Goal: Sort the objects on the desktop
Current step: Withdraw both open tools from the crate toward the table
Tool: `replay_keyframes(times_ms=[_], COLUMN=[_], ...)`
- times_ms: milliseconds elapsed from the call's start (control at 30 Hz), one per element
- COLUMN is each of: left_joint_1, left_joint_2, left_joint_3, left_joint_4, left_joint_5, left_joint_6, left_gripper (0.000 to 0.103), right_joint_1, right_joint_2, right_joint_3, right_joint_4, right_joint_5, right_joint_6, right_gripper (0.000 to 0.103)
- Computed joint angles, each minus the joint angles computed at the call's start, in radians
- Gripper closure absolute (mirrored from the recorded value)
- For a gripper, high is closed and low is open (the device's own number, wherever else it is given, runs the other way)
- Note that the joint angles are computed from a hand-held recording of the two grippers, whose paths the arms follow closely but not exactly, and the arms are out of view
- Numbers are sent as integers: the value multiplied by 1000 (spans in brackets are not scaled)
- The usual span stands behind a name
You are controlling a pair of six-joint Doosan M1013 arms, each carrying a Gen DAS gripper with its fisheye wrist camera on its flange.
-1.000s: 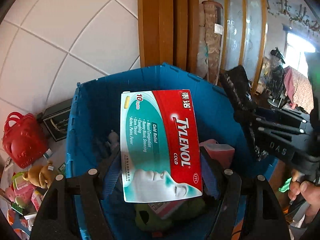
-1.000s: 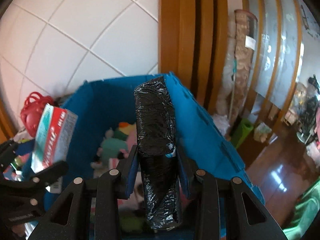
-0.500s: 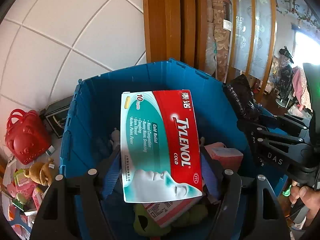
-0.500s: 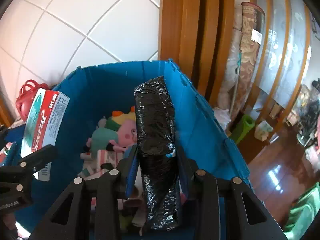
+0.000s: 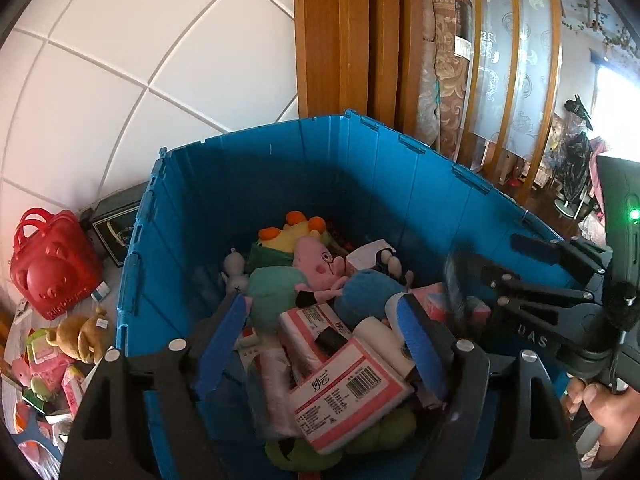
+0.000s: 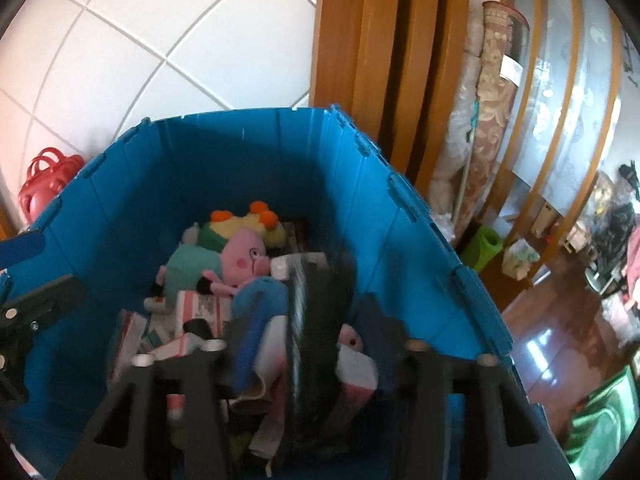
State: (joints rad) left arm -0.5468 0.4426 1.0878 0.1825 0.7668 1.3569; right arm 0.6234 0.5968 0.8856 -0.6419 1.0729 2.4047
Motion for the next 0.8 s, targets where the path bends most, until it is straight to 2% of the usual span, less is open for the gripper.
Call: replay_keyframes(times_ms=[33,100,133,200,433,533,733,800], left_joint_1=[0,1,1,1,-2,-3,3,5], left_joint_2=[0,0,-1,-3,-14,-28,-81,-105], left_joint_3=[-1,0,1,5,25,49,119,151], left_joint_4=[-2,-4,-3,-4,17,34,48,85], left_joint_5=[0,0,-1,-5,-37,-73,-138,-164], left_joint_6=[2,0,-4,-6,-26,-49,-62,-92], left_gripper=[25,25,25,25,25,25,25,24], right_joint_1=[1,3,4,6,6,10,23,33], right_joint_2=[-2,-10,-10,-11,-17,-18,-17,-23], right_joint_3=[2,13,13,14,28,32,25,29], right_joint_4=[-7,-16,-20,-32,-52,-82,-106,-104], right_joint_5=[-3,-21,-22,-23,-39,-36,-5,-20], right_joint_6=[5,14,15,26,69,95,131,129], right_gripper=[25,10,5,2,1,1,0,0])
